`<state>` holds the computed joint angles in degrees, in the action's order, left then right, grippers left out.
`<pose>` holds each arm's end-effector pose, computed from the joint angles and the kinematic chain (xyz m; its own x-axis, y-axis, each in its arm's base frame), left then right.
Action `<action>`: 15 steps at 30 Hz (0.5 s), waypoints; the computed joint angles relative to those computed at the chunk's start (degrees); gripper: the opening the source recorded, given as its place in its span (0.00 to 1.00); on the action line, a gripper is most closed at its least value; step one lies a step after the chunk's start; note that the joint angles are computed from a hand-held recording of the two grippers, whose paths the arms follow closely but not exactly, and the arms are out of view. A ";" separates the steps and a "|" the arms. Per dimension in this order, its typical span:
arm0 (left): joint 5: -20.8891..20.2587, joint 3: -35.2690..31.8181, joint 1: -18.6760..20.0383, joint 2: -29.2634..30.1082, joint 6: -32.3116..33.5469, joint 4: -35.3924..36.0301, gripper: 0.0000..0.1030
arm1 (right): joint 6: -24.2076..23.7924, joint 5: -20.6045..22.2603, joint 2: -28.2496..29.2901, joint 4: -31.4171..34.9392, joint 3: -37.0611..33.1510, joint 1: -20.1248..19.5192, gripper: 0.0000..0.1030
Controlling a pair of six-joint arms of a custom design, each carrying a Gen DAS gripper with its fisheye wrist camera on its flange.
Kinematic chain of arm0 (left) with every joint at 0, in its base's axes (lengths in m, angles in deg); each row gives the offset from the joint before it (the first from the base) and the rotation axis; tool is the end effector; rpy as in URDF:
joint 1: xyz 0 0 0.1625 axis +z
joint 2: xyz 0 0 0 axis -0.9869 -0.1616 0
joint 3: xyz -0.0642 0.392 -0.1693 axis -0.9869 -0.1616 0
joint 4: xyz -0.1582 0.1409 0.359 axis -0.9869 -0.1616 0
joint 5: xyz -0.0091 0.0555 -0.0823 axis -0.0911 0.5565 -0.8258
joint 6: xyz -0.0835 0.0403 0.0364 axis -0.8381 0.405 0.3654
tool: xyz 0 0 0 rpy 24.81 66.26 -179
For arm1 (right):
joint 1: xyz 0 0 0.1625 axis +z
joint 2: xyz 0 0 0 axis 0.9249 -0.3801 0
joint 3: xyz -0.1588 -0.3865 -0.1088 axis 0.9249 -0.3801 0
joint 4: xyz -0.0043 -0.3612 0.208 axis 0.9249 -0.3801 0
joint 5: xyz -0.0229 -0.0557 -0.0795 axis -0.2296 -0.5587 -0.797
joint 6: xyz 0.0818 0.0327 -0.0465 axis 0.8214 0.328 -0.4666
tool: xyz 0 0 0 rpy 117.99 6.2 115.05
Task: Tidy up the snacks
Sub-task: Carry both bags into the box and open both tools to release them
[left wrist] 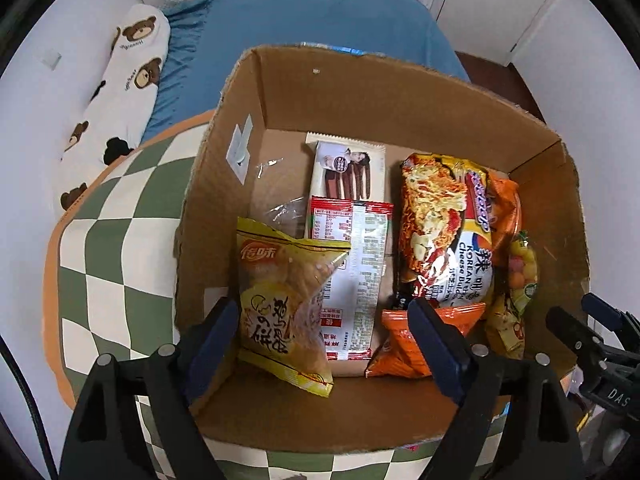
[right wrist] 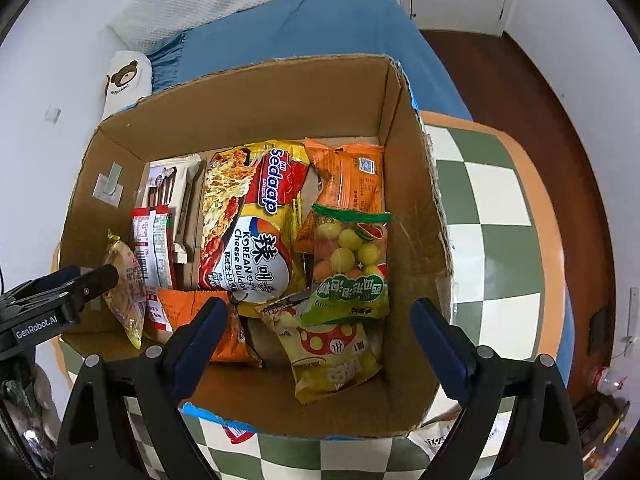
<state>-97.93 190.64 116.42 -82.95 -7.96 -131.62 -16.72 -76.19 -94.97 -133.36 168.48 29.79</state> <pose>-0.3369 -0.4724 0.1461 -0.7297 -0.0054 -0.6838 0.1169 0.9843 -0.1325 0.1347 -0.4621 0.2583 -0.8078 0.0024 0.5895 -0.1010 0.9846 -0.1424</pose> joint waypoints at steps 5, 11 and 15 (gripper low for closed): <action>3.13 2.90 -3.79 -2.33 -2.25 -1.67 0.84 | -1.42 -1.70 -1.94 -4.16 3.01 2.17 0.92; 7.34 5.82 -9.41 -5.81 -6.37 -0.23 0.84 | -3.13 -3.38 -5.39 -10.14 7.36 5.12 0.92; 8.81 7.23 -13.05 -7.84 -9.23 1.91 0.84 | -3.55 -4.67 -8.18 -12.70 9.86 7.34 0.92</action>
